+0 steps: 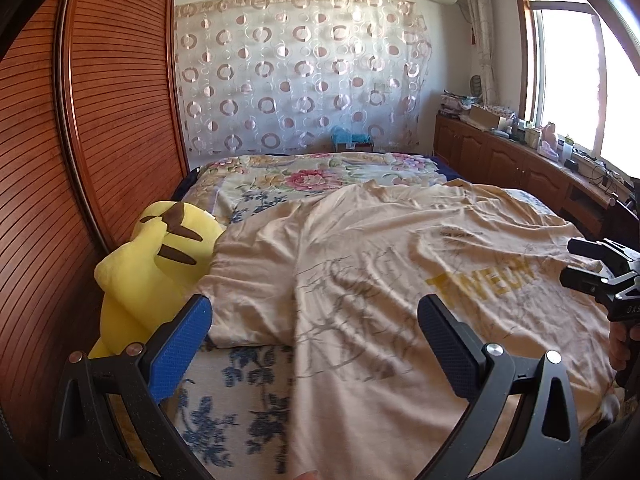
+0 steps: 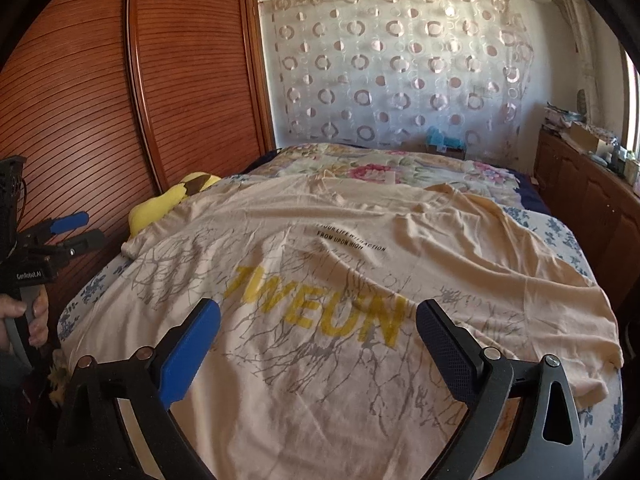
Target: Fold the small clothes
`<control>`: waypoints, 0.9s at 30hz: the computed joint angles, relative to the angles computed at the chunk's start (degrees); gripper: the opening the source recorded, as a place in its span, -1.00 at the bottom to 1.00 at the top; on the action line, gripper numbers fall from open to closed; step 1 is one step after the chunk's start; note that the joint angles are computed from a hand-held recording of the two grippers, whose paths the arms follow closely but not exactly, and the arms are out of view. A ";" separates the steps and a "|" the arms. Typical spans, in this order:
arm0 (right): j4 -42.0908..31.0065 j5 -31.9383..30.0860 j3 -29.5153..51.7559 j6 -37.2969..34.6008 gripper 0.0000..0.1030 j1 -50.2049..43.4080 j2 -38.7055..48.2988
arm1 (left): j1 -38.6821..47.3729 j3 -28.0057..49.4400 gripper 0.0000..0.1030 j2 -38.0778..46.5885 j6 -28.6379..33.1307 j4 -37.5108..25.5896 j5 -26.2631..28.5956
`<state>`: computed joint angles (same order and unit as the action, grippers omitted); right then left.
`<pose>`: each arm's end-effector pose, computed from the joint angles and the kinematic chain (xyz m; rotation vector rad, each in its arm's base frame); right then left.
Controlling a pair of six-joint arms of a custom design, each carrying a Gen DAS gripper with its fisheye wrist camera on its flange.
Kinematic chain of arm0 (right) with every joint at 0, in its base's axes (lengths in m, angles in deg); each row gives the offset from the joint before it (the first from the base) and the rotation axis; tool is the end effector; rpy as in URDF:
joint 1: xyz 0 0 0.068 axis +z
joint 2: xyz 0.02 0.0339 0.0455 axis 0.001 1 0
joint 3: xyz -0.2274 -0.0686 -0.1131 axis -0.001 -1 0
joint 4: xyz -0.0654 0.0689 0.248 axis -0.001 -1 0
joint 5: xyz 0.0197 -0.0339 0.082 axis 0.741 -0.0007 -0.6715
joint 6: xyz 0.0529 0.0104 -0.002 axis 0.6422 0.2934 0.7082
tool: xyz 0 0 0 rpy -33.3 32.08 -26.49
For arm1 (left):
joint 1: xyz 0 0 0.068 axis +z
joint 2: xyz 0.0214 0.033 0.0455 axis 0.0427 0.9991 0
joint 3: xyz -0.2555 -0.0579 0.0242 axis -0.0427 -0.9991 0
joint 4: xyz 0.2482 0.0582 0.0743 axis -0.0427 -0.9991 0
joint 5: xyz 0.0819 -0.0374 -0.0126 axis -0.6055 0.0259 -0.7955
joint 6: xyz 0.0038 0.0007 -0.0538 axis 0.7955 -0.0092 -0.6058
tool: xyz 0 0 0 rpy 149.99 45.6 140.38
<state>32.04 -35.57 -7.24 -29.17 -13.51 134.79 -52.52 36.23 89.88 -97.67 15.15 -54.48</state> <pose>0.3455 -0.0542 0.1147 -0.9794 1.9718 0.6126 0.1803 -0.2058 0.1216 -0.4714 2.1049 0.2634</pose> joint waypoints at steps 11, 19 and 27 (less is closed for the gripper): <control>-7.02 8.55 2.99 -6.01 0.79 2.13 0.80 | 13.16 -13.17 0.79 -7.87 12.26 14.91 13.00; -2.37 10.43 0.33 -4.47 0.79 4.01 -0.35 | 29.78 -17.92 0.52 -6.09 21.27 28.15 30.24; -0.17 10.02 -0.56 -3.87 0.77 4.62 0.73 | 36.27 -18.62 -0.21 -3.13 24.08 32.61 36.05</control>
<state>31.87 -25.55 -7.81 -33.05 -8.88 135.52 -16.25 17.61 86.75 -73.59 47.76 -18.43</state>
